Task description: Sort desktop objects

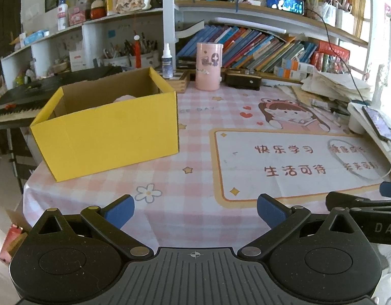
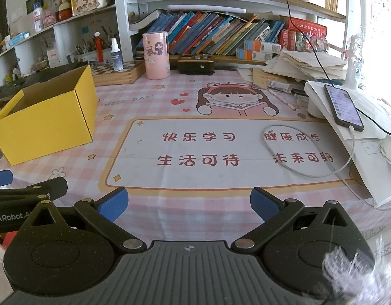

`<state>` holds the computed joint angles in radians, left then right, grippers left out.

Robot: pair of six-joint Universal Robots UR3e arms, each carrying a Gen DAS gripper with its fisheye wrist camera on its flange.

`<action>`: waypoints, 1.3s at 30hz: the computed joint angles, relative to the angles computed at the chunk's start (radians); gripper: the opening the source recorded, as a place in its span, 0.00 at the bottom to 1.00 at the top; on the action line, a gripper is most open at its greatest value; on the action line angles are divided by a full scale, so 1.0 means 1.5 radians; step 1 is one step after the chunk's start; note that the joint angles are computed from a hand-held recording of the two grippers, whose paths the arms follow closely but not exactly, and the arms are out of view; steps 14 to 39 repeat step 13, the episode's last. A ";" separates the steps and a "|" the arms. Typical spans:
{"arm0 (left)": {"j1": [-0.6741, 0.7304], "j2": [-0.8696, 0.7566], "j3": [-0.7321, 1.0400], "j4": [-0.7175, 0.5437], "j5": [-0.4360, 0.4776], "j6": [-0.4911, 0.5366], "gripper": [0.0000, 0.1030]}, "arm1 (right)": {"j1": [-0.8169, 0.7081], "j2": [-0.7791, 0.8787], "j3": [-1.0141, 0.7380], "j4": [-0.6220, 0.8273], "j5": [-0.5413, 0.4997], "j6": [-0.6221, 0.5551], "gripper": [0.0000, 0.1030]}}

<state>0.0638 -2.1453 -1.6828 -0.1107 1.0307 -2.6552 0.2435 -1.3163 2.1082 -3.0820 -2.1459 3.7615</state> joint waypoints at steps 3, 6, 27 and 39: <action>0.002 0.002 -0.004 0.001 -0.004 0.002 1.00 | 0.000 -0.001 0.000 0.001 0.001 0.000 1.00; 0.003 0.005 -0.007 0.003 -0.008 0.005 1.00 | -0.001 -0.001 0.001 0.001 0.001 0.000 1.00; 0.003 0.004 -0.001 -0.002 -0.005 0.001 1.00 | 0.003 0.001 0.002 -0.001 0.002 0.003 1.00; 0.003 0.004 -0.001 -0.002 -0.005 0.001 1.00 | 0.003 0.001 0.002 -0.001 0.002 0.003 1.00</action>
